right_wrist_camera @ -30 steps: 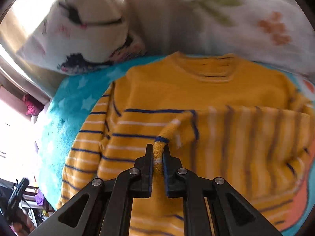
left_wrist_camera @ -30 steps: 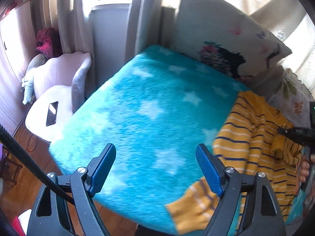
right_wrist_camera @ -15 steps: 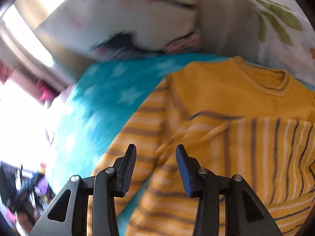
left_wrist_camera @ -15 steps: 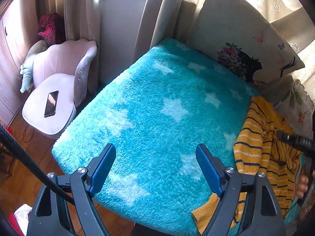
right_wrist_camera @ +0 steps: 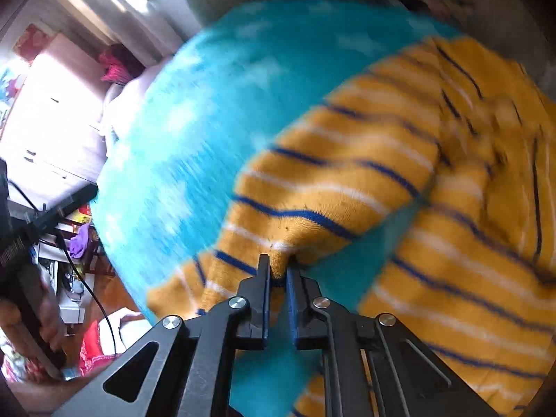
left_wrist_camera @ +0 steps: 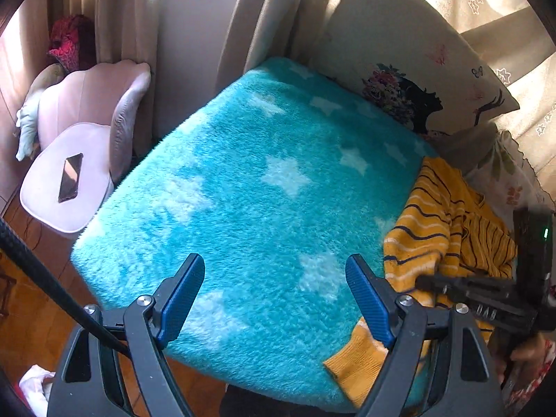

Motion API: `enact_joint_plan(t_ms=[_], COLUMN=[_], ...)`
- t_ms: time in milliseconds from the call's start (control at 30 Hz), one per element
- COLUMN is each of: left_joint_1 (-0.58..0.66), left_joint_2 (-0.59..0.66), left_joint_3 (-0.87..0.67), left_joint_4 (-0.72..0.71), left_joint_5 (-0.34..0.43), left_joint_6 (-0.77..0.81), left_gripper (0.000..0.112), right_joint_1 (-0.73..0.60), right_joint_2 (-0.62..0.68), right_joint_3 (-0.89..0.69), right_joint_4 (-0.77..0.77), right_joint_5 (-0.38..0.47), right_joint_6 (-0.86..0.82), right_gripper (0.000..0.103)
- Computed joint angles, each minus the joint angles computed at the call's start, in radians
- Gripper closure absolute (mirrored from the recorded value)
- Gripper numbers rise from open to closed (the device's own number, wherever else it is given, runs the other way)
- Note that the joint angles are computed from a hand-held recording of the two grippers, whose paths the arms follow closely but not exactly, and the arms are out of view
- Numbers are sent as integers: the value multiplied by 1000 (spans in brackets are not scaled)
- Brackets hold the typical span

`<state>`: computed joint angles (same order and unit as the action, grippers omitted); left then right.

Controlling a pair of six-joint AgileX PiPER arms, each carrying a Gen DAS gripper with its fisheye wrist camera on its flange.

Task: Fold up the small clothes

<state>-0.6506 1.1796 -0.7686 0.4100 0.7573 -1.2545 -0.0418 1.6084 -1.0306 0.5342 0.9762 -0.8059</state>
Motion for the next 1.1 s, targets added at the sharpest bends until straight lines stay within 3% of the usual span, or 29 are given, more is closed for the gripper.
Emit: enact_joint_plan(t_ms=[133,267,367,433,500,700,800,900,967,1033,1100], left_joint_1=[25,54,55,50,42,-26,-31,-46,-68,-120,-109], left_joint_2=[-82,-138,-157,-155,-130,18,120,210,275,317,315], left_joint_3=[47,72,79,82,80,60,29,-6,-42,-75,-88], left_joint_4=[8,-4,-5,-4,-1,-12,-101,-130,-87,46,63], left_joint_5=[33,60,74,76,55,-119,-200,-233,-202,-134,-94], left_joint_6=[-10,-6,-4,-2,13,136,290,376,371,283,274], left_gripper=[30,30,30,30,30,31,38,38,39,51,98], right_joint_1=[171,295,318,284,282,194,136,66,31,7,-19], right_joint_2=[74,275,322,292,274,181,159,130,114,97,79], right_joint_3=[-158,-422,-519,-514,-497,-329,-249,-184,-158,-134,-117], right_joint_4=[-3,12,37,112,101,3,-20,-23,-34,-47,-42], right_joint_5=[-44,-37,-48,-43,-72,-107,-133,-141,-147,-163,-168], right_joint_6=[90,215,269,257,275,277,266,243,238,242,232], right_gripper=[94,88,70,55,47,47,47,47,47,47,47])
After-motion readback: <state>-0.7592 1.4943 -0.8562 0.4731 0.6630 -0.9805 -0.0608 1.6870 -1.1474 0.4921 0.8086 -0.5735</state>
